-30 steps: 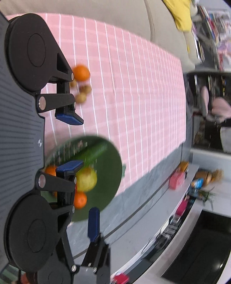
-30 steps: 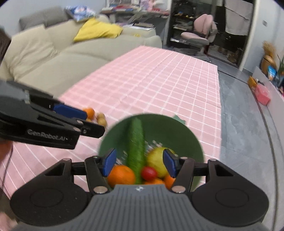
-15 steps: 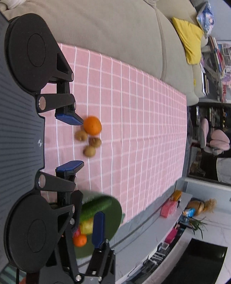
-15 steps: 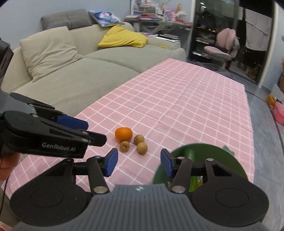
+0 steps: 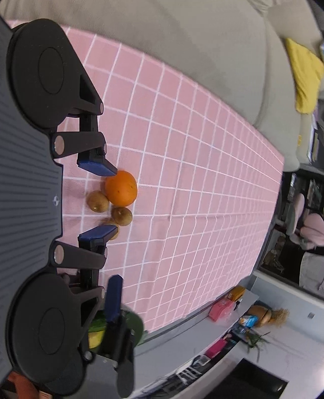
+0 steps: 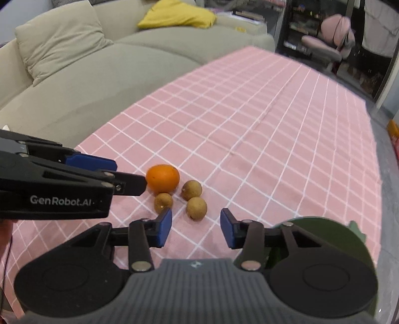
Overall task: Organize fruits
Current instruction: 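Grasp the orange with the left gripper while the right grasps a brown kiwi, then carry the orange and kiwi into the colander and open both grippers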
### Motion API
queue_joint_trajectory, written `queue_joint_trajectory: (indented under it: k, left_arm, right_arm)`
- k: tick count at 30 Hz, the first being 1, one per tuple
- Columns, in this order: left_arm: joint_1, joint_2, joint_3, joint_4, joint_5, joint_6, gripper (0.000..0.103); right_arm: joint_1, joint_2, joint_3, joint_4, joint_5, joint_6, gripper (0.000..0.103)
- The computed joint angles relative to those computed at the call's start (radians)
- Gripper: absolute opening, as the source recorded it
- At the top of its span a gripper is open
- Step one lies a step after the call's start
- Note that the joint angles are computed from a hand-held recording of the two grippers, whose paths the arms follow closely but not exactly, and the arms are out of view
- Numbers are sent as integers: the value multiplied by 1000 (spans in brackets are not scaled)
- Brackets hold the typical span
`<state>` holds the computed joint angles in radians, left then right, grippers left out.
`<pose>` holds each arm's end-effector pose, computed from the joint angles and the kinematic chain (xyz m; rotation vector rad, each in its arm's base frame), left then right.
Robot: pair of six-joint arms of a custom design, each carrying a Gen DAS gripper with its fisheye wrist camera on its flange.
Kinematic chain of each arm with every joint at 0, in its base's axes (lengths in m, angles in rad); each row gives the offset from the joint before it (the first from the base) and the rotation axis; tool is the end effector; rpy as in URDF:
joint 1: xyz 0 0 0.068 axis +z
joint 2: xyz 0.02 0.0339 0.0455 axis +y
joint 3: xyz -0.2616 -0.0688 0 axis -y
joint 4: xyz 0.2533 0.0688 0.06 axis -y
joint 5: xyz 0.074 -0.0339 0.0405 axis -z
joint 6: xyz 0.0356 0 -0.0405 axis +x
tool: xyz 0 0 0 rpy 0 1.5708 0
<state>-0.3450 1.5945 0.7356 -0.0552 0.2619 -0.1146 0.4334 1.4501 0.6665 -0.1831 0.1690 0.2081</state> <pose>0.2823 -0.1112 0.1366 0.4008 2.4827 -0.5171 0.2496 0.1089 0.1471 -0.2169 2.5084 0.0449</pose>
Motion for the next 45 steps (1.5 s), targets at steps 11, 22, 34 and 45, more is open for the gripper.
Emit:
queue_joint_trajectory:
  k: [11,22,34,45]
  left_arm:
    - [-33,174,98,24,-78,-34,53]
    - [-15,245,130,58,-3,-49,54]
    - [-11,236,98,112,-4,-130,49]
    - [-16,25,25,51,2,-156,49]
  right_arm:
    - [-68,234,152,-23,-80,-77,38]
    - [-109,337,219,-36,-158,-76,29]
    - [-97,326,184,11,-145,-83,20]
    - [-58,63,44,-16,-106,10,20]
